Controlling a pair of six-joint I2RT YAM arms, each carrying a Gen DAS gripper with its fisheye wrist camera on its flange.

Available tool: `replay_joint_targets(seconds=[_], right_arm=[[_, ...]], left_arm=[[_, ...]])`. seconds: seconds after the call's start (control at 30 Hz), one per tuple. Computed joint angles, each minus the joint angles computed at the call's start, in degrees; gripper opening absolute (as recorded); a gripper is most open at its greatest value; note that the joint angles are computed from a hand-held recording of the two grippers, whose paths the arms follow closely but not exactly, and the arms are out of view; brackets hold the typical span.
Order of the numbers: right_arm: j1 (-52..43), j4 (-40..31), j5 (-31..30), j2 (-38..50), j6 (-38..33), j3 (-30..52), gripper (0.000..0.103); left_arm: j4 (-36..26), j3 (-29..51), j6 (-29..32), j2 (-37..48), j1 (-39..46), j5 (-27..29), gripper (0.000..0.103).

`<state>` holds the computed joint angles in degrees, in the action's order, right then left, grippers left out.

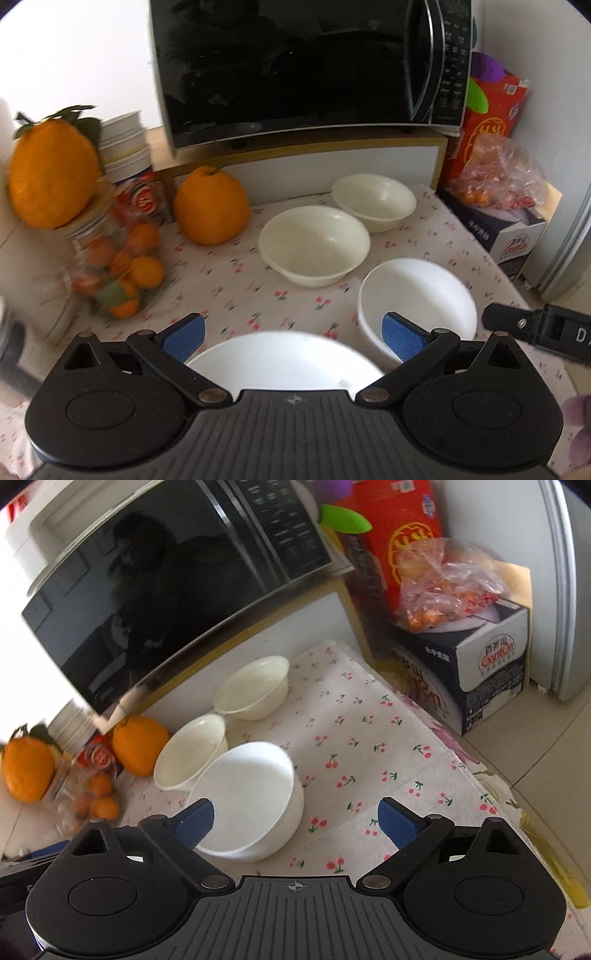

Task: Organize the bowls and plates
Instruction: 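Close both grippers on the rim of the nearest white bowl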

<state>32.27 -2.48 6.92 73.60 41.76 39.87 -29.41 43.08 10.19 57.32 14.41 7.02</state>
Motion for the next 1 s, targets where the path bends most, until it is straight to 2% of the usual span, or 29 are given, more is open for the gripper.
replay_joint_targets(seconds=[0.13, 0.23, 0.47, 0.87, 1.0], right_arm=[[-1.47, 1.05, -3.18, 2.36, 4.03, 0.55, 0.097], [-1.83, 1.27, -4.83, 3.19, 6.34, 0.82, 0.097], [-2.05, 2.57, -5.27, 5.02, 9.03, 1.67, 0.097], [-4.23, 4.93, -9.51, 7.39, 13.34, 1.23, 0.096], [-3.86, 5.11, -8.94, 7.36, 12.86, 1.23, 0.088]], left_arm=[[2.55, 0.45, 0.78, 2.66, -0.16, 3.08, 0.096], [4.17, 0.79, 1.59, 4.67, -0.22, 5.26, 0.088], [5.59, 1.33, -0.55, 8.67, -0.96, 7.48, 0.063], [8.13, 0.52, -2.97, 11.87, -4.73, 5.82, 0.027], [7.58, 0.93, -3.97, 13.17, -4.38, 6.06, 0.019]])
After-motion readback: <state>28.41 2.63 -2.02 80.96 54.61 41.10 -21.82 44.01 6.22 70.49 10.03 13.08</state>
